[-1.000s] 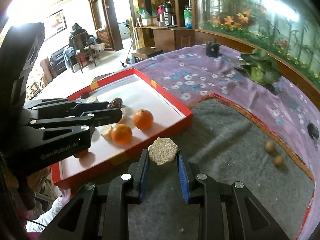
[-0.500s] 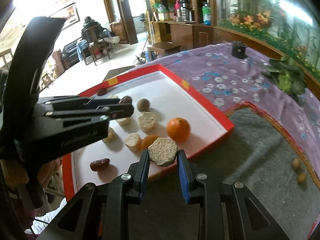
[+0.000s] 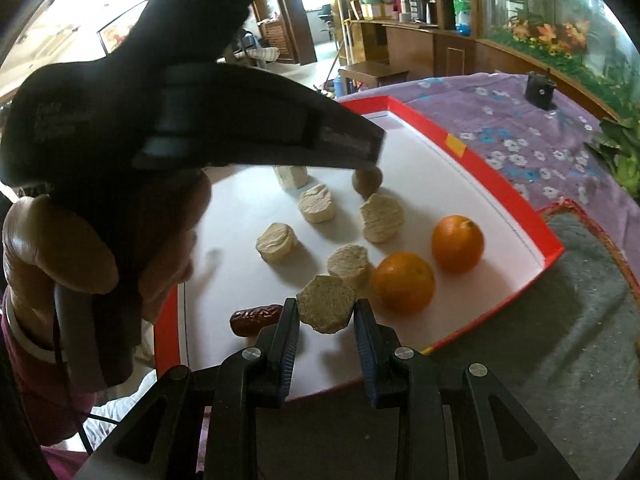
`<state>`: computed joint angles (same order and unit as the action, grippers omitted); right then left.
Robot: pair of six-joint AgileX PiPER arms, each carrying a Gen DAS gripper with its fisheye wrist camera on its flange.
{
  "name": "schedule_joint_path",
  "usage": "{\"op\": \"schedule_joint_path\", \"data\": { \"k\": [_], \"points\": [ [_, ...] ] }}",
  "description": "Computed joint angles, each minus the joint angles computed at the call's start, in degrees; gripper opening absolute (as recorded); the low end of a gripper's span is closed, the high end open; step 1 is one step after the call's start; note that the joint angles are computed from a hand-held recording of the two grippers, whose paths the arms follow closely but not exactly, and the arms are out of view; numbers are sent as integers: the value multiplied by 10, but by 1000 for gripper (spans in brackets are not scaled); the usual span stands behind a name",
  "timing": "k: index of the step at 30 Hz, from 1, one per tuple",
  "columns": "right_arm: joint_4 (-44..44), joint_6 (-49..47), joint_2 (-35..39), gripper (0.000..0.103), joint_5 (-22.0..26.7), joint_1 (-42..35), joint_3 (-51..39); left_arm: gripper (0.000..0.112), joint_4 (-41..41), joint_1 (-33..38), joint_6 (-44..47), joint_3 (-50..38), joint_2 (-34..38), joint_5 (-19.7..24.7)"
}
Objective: Organize fruits
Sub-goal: 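Carry the date and cake into the tray and open both tools, then move both open tools back over the mat toward the two brown fruits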
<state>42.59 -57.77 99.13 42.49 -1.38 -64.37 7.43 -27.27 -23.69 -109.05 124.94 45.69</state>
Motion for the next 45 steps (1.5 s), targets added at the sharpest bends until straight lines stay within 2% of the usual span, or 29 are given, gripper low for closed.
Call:
{"op": "schedule_joint_path", "data": {
  "k": [2,4,6,8,12,16,19,26,29,32,35,44,45],
  "points": [
    [15,-9,2,26,13,-9,-2,21,12,-2,-14,15,-6,-10],
    [29,-23,-3,28,24,-20,3,28,18,-3,-20,18,-8,-7],
    [36,-30,-9,31,27,-28,6,43,12,-1,-22,16,-7,0],
    [48,-38,-17,33,34,-41,12,47,15,-3,-30,26,-13,-6],
    [70,-61,-32,34,46,-67,25,47,74,-28,-72,46,-26,-10],
    [66,-64,-57,39,38,-86,41,47,87,-46,-85,56,-37,-16],
    [77,-78,-72,39,49,-112,52,47,102,-60,-97,55,-39,-14],
    [77,-83,-82,40,42,-175,66,47,114,-95,-107,42,-37,-12],
    [75,-82,-84,40,31,-208,70,48,115,-117,-105,18,-23,-2],
    [65,-78,-84,44,14,-237,74,56,101,-133,-97,-4,-10,3],
    [67,-83,-80,45,14,-274,75,56,97,-153,-89,-40,12,18],
    [60,-106,-60,50,8,-375,68,56,67,-199,-47,-212,110,101],
    [60,-107,-51,50,12,-391,61,56,61,-203,-38,-252,131,121]
  ]
}}
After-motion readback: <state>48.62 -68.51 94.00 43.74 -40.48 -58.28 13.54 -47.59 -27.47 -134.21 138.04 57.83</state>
